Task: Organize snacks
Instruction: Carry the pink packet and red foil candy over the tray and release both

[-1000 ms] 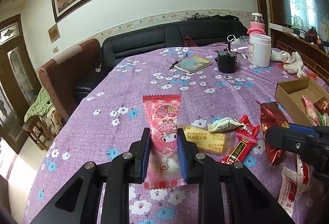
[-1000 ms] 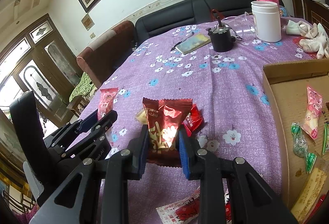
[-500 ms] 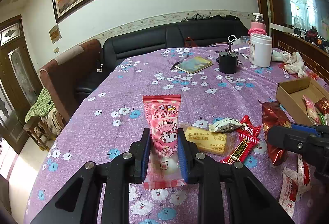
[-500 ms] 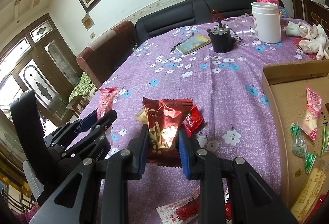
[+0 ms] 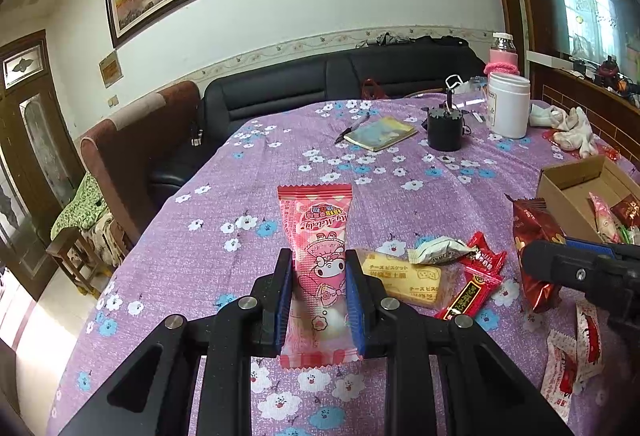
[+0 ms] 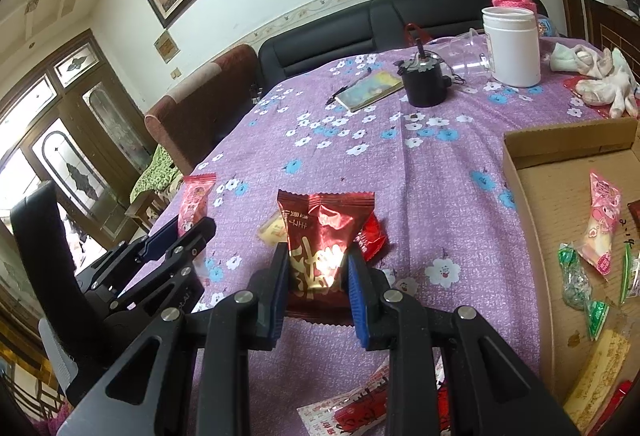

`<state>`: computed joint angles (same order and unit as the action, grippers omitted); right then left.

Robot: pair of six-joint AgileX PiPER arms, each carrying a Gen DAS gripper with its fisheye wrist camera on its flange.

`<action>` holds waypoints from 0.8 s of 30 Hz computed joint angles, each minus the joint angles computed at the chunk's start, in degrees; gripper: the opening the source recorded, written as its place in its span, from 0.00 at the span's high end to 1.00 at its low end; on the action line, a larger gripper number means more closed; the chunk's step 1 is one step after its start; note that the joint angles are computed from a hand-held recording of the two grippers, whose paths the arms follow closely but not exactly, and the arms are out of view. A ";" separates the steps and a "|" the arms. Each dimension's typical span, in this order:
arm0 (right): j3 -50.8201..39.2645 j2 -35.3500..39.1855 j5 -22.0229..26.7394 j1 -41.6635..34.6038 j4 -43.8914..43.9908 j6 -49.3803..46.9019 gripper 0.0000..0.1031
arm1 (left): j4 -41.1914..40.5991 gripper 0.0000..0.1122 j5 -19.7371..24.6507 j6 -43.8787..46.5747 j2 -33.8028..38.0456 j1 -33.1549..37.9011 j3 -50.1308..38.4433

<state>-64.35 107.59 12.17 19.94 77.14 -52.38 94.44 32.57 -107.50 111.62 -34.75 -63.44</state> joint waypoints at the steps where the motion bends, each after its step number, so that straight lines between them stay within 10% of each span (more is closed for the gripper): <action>1: -0.05 -0.12 -0.07 -0.28 -0.04 0.34 0.75 | 0.27 0.77 0.13 -0.27 -0.13 -0.10 0.11; 16: 14.54 -17.12 0.64 -6.00 8.45 -3.00 0.75 | 2.15 0.77 -8.99 -1.39 -4.63 -0.14 2.88; 24: 27.41 -29.25 2.42 -17.40 9.67 -4.52 0.74 | -12.51 0.78 -14.97 14.23 -8.79 -4.15 2.87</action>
<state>-36.94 78.34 14.58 2.54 86.81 -56.90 81.94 17.60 -93.27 102.83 -38.90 -60.57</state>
